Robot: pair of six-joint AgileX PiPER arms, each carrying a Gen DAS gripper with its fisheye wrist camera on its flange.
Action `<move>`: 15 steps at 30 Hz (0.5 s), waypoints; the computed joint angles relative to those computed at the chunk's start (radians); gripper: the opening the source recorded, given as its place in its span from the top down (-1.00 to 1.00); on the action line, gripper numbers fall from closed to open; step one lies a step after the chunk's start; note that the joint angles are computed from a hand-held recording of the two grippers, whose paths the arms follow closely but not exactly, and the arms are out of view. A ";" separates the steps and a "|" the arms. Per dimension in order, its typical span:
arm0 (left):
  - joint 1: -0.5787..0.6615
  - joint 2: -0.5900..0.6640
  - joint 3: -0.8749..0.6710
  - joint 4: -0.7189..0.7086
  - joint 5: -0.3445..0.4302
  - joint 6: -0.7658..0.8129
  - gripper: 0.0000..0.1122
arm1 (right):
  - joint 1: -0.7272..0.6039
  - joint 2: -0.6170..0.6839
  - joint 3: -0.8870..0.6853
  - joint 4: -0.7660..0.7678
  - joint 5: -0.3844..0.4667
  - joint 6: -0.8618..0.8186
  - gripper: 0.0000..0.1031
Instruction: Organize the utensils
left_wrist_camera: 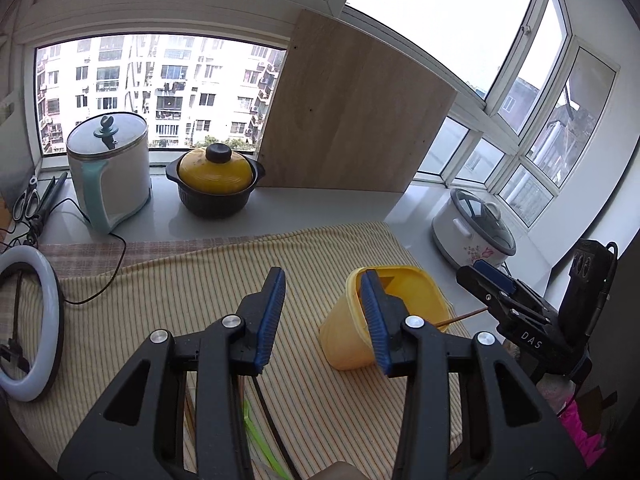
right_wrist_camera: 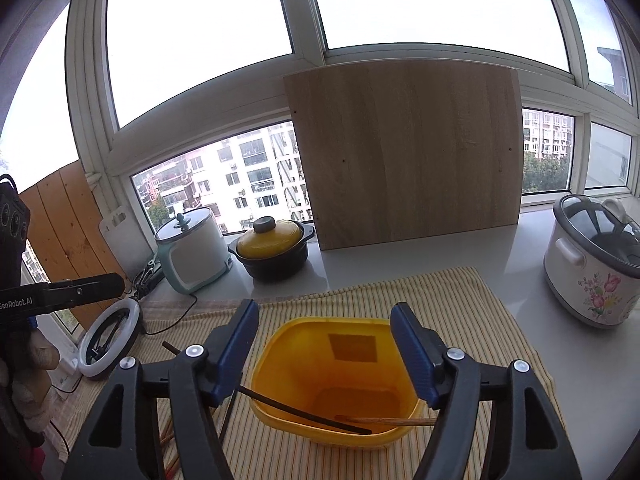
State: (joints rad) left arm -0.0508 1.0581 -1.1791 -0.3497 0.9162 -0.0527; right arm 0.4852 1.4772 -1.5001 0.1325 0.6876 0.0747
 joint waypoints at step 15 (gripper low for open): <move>0.430 -0.132 0.279 -0.086 0.109 0.324 0.30 | 0.215 -0.097 0.089 -0.037 0.038 -0.056 -0.61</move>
